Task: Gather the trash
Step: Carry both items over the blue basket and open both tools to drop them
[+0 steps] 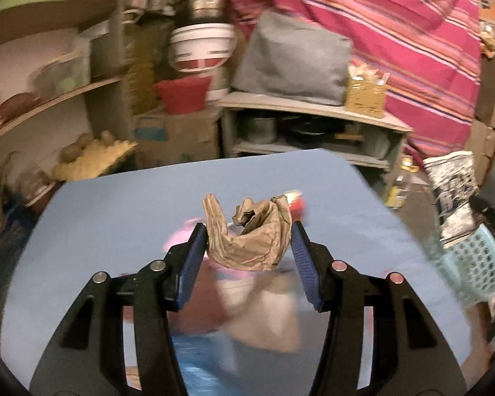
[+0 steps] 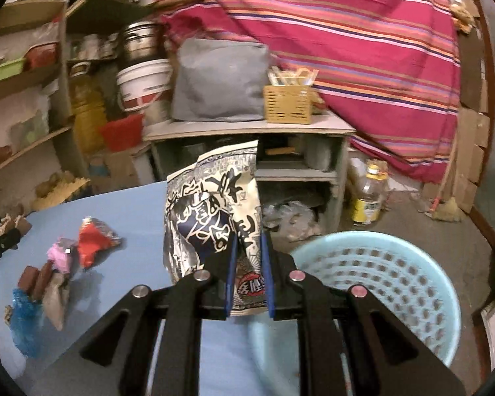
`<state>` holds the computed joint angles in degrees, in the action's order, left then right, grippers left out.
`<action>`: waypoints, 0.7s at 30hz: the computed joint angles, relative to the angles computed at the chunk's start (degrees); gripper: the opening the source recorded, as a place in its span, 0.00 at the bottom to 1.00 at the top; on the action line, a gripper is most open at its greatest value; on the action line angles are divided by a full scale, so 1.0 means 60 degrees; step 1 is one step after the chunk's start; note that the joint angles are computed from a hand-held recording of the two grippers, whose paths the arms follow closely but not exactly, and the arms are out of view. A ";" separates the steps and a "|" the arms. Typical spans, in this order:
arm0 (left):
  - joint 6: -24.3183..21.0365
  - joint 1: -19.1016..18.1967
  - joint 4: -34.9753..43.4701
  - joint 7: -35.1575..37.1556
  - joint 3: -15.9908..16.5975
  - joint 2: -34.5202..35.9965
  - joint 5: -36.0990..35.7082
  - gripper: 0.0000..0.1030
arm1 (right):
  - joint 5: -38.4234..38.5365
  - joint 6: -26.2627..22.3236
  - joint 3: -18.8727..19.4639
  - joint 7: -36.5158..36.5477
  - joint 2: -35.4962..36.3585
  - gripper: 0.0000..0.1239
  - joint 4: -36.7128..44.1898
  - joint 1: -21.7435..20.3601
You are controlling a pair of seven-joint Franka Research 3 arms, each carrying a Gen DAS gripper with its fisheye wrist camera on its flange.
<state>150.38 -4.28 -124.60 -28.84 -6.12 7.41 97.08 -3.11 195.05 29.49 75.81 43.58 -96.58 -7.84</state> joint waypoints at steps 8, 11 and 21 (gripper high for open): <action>0.0250 -0.1021 0.2669 0.0923 -0.0129 0.2167 -0.0458 0.50 | 0.0383 -0.0228 -0.0003 0.0317 0.0236 0.12 0.0262 -0.1038; 0.0578 -0.1450 0.3718 0.1293 0.0006 0.3038 -0.0764 0.50 | 0.0415 -0.0510 0.0431 0.0306 0.0488 0.12 0.0416 -0.1687; 0.1035 -0.2610 0.6931 0.3580 0.0407 0.5460 -0.2569 0.51 | 0.1129 -0.0848 0.0556 -0.0372 0.0838 0.12 0.0746 -0.2192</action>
<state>156.59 -19.94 -83.01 -7.36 -3.68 40.17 81.67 3.67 189.96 32.83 73.58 48.60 -92.10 -20.99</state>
